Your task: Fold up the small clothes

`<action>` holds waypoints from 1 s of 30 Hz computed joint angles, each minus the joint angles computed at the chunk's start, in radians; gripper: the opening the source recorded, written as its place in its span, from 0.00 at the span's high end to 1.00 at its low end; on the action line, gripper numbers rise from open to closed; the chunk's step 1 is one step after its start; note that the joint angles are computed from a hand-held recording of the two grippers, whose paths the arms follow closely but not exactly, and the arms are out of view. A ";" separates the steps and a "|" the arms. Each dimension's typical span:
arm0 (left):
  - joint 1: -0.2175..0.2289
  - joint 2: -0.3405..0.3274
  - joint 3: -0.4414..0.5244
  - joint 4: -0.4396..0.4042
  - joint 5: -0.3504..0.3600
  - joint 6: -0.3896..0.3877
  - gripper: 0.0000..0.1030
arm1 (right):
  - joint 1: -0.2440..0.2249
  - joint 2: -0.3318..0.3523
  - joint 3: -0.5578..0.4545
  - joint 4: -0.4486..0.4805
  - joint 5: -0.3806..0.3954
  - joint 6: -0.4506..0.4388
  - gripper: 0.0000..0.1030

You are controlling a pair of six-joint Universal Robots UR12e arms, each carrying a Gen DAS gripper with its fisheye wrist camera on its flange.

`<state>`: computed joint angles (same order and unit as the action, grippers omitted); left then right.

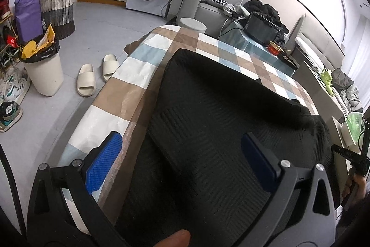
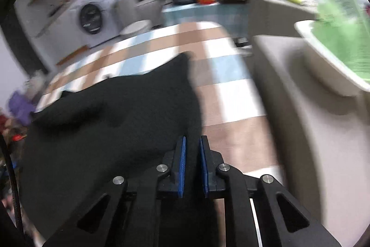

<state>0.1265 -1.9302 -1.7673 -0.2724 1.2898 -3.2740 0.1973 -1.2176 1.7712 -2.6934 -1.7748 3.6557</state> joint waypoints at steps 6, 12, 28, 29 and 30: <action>-0.001 -0.012 0.012 -0.010 -0.002 0.006 0.01 | -0.006 -0.022 0.011 -0.096 0.110 -0.044 0.53; 0.005 -0.017 0.016 -0.019 -0.023 0.004 0.01 | 0.044 0.033 -0.088 -0.070 0.138 -0.181 0.50; -0.010 -0.025 0.015 -0.020 -0.036 0.059 0.01 | 0.073 0.160 -0.262 0.001 0.276 -0.278 0.29; -0.010 -0.026 0.015 -0.020 -0.038 0.059 0.01 | 0.074 0.165 -0.269 0.010 0.292 -0.295 0.29; -0.010 -0.027 0.015 -0.020 -0.041 0.060 0.01 | 0.078 0.175 -0.285 0.033 0.301 -0.328 0.28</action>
